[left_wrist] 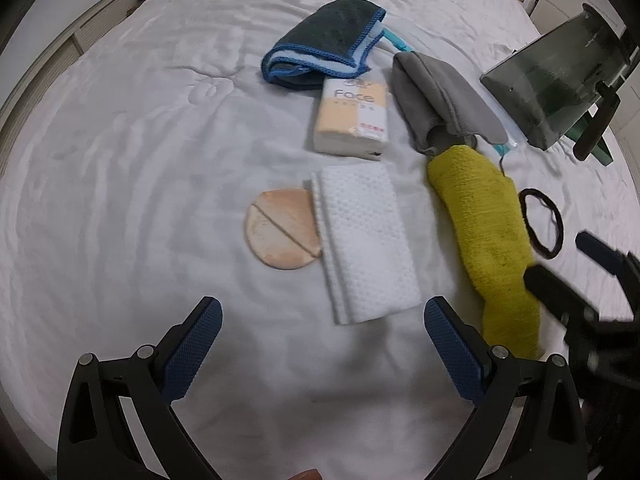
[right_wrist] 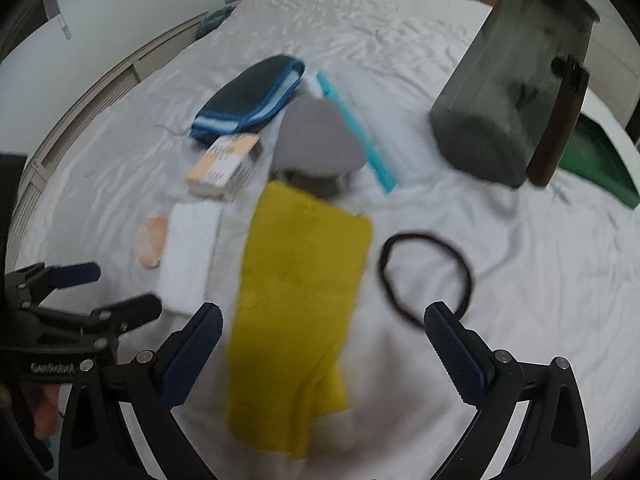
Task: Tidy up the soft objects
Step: 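Grasp the white mesh washcloth with the left tool while the right tool grasps the black hair tie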
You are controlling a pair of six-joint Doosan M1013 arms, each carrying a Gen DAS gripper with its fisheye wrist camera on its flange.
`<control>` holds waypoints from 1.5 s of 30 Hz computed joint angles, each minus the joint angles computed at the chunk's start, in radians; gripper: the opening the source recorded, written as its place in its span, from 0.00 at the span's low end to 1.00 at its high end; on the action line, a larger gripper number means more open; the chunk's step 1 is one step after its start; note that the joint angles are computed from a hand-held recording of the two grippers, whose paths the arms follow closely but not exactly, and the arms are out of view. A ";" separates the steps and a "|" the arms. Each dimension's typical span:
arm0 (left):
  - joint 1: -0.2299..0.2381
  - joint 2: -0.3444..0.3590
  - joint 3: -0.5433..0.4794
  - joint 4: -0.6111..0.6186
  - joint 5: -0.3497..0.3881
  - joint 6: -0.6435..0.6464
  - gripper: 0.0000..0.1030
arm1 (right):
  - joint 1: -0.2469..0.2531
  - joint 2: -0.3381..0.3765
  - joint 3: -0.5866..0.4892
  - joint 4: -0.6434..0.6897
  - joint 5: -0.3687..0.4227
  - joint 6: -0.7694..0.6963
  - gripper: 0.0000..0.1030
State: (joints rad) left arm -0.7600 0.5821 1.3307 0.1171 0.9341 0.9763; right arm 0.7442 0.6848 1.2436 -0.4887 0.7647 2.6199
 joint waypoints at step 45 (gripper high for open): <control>-0.005 0.075 -0.035 0.002 -0.005 -0.181 0.77 | -0.066 0.087 -0.040 0.064 0.008 -0.277 0.30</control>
